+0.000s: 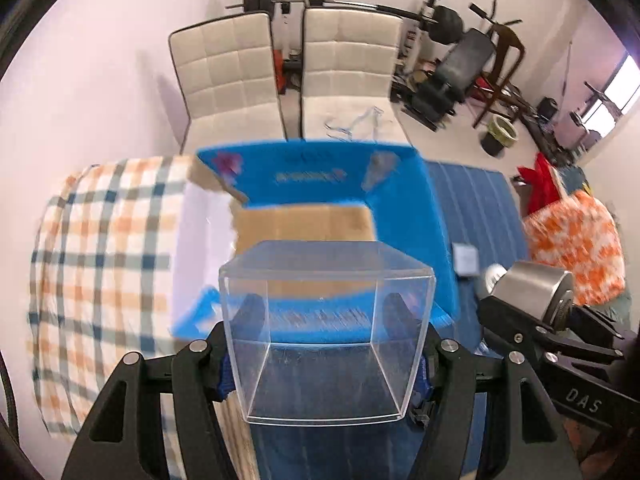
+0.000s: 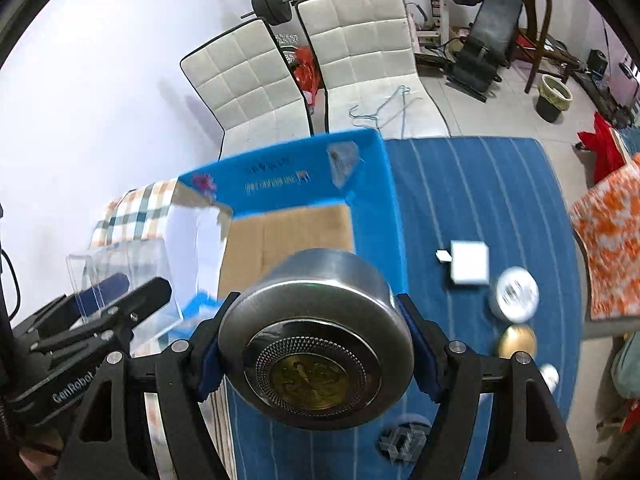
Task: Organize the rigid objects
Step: 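Carry the clear cube with the left gripper while the right gripper carries the silver tin into the box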
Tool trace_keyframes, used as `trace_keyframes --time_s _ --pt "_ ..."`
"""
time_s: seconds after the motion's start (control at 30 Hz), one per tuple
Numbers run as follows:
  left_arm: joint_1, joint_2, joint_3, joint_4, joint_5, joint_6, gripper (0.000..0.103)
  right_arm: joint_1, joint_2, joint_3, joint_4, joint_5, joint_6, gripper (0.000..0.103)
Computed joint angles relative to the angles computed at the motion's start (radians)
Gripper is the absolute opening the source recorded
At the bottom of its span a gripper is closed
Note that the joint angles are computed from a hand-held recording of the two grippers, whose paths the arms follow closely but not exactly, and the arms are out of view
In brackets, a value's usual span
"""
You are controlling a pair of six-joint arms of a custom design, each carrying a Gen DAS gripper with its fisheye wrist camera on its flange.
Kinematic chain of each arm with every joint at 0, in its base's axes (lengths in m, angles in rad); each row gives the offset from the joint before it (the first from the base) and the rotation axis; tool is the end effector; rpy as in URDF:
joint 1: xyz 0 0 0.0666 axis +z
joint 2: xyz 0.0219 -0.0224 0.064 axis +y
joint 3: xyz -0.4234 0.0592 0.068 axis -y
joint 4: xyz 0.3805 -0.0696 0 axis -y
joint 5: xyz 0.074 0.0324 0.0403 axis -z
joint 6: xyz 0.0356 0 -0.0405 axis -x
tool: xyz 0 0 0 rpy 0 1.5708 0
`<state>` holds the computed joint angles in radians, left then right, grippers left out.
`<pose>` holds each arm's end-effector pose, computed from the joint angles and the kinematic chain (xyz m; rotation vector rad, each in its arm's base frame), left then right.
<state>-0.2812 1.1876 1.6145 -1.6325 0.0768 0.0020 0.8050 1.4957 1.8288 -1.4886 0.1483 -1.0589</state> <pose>0.2988 -0.0896 0.6039 0.4071 2.7556 -0.1785 0.3239 0.3287 0.5823 0.3918 2.7287 0.3441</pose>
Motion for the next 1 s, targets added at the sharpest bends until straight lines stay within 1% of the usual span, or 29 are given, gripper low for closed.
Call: trace_keyframes --time_s 0.07,0.17,0.23,0.3,0.37,0.57,0.7,0.83,0.87,0.9,0.93,1.0 --pt "0.037 0.040 -0.005 0.034 0.007 -0.024 0.062 -0.046 0.044 -0.005 0.041 -0.035 0.028 0.076" --pt "0.078 0.100 -0.037 0.082 0.020 -0.046 0.062 -0.096 0.125 0.013 0.061 -0.058 0.065 0.076" --pt "0.096 0.136 -0.054 0.104 0.027 -0.057 0.062 -0.125 0.175 0.007 0.084 -0.082 0.087 0.076" --pt "0.105 0.164 -0.077 0.129 0.026 -0.064 0.062 -0.150 0.223 0.005 0.105 -0.129 0.095 0.076" --pt "0.113 0.195 -0.100 0.155 0.028 -0.067 0.062 -0.163 0.254 -0.008 0.123 -0.148 0.097 0.076" --pt "0.122 0.247 -0.142 0.188 0.026 -0.072 0.062 -0.187 0.351 0.009 0.130 -0.196 0.097 0.076" --pt "0.123 0.268 -0.158 0.201 0.026 -0.076 0.062 -0.187 0.401 0.039 0.107 -0.201 0.107 0.077" --pt "0.125 0.281 -0.168 0.184 0.057 -0.074 0.062 -0.200 0.420 0.052 0.088 -0.277 0.099 0.077" --pt "0.127 0.282 -0.169 0.177 0.071 -0.075 0.062 -0.202 0.412 0.045 0.097 -0.284 0.089 0.078" --pt "0.129 0.284 -0.169 0.173 0.081 -0.076 0.062 -0.204 0.402 0.038 0.107 -0.278 0.076 0.086" --pt "0.132 0.286 -0.168 0.169 0.091 -0.076 0.062 -0.206 0.383 0.024 0.138 -0.281 0.062 0.093" --pt "0.141 0.290 -0.165 0.160 0.124 -0.080 0.062 -0.206 0.368 0.029 0.144 -0.259 0.042 0.098"
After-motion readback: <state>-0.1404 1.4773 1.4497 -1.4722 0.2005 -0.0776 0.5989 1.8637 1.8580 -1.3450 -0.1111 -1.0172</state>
